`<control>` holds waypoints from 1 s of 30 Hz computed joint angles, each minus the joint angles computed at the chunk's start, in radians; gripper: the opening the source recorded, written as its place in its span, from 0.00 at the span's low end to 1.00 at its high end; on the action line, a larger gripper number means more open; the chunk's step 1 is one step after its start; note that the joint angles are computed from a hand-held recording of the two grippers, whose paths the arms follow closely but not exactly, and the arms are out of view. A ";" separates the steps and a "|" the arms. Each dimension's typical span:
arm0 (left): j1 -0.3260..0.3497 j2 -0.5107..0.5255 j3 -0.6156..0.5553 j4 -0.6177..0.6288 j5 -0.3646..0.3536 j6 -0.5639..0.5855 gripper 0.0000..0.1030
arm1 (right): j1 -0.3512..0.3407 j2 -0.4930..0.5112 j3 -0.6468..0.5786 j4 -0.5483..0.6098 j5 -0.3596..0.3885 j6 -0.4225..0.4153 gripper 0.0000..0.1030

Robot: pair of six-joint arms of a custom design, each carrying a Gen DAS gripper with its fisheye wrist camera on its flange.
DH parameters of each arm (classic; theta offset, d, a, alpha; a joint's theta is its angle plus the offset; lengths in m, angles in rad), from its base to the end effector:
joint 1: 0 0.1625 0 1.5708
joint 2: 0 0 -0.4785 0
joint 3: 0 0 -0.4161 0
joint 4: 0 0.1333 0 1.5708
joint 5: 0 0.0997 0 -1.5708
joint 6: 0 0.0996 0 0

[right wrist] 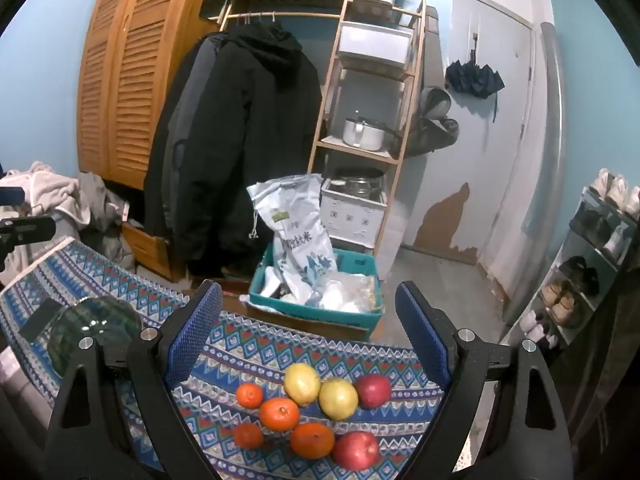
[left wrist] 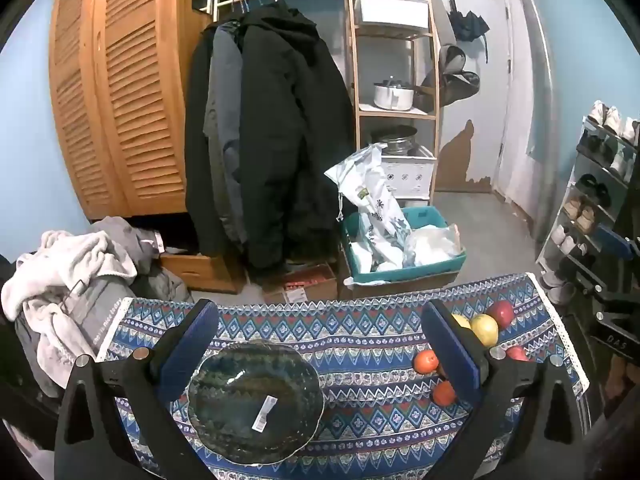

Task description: Organize fruits

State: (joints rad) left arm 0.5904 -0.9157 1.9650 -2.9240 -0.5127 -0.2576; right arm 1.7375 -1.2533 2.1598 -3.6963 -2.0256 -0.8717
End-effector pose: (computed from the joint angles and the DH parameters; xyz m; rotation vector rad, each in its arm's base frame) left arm -0.3830 -0.5216 0.1644 0.6021 2.1579 -1.0352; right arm 0.1753 -0.5021 0.3522 0.7308 -1.9474 1.1814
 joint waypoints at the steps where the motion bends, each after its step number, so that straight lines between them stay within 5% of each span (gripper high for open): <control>1: 0.001 0.000 -0.001 -0.002 -0.005 0.001 0.99 | 0.000 0.000 0.000 -0.002 -0.001 0.000 0.84; 30: 0.004 -0.008 0.013 -0.059 -0.010 0.000 0.99 | -0.002 -0.002 -0.001 0.004 -0.006 0.001 0.84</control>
State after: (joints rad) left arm 0.5944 -0.9236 1.9780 -2.9827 -0.5223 -0.2578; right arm 1.7359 -1.2552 2.1584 -3.6920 -2.0320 -0.8710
